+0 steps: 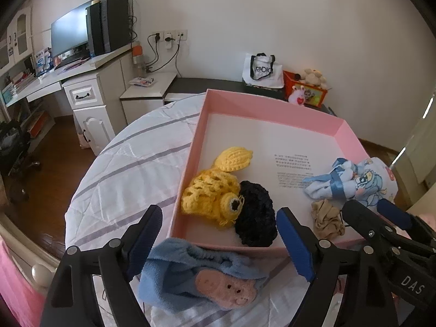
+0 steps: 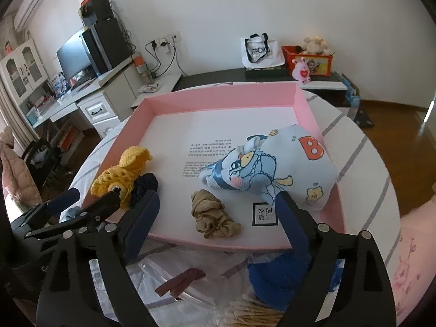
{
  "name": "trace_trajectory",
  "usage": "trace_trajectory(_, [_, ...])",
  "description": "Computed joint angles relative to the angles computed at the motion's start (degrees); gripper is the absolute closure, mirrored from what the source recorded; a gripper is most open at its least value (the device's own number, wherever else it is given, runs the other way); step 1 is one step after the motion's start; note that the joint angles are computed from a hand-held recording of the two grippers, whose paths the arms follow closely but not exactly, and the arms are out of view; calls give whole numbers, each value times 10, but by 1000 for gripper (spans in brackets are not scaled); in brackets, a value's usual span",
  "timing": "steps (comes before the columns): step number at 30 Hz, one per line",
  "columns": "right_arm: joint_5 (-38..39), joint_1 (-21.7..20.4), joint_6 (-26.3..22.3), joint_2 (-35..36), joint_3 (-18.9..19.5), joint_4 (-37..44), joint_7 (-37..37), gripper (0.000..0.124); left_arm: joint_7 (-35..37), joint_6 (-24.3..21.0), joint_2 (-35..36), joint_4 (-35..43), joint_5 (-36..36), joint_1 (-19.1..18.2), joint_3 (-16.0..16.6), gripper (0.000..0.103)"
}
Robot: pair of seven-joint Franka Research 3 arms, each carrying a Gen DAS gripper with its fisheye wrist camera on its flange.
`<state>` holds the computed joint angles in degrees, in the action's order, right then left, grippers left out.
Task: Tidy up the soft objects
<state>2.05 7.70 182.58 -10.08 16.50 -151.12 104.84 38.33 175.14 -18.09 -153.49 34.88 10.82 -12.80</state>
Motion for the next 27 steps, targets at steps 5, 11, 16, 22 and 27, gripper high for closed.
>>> trace_trajectory(5, [-22,-28,-7,-8,28,-1,22,32,23,-6,-37,-34,-32,-33,23,20])
trace_trajectory(11, [-50,-48,-13,-16,44,-5,52,28,49,-9,-55,-46,-58,-41,26,20])
trace_trajectory(16, [-75,-76,-19,-27,67,-9,76,28,61,-19,-71,-52,-73,-45,22,19])
trace_trajectory(22, [-90,-69,-25,-41,58,-17,88,28,69,-32,-101,-68,-87,-53,21,19])
trace_trajectory(27, [-93,-70,-26,-65,65,-32,87,28,71,-46,-136,-85,-96,-64,18,19])
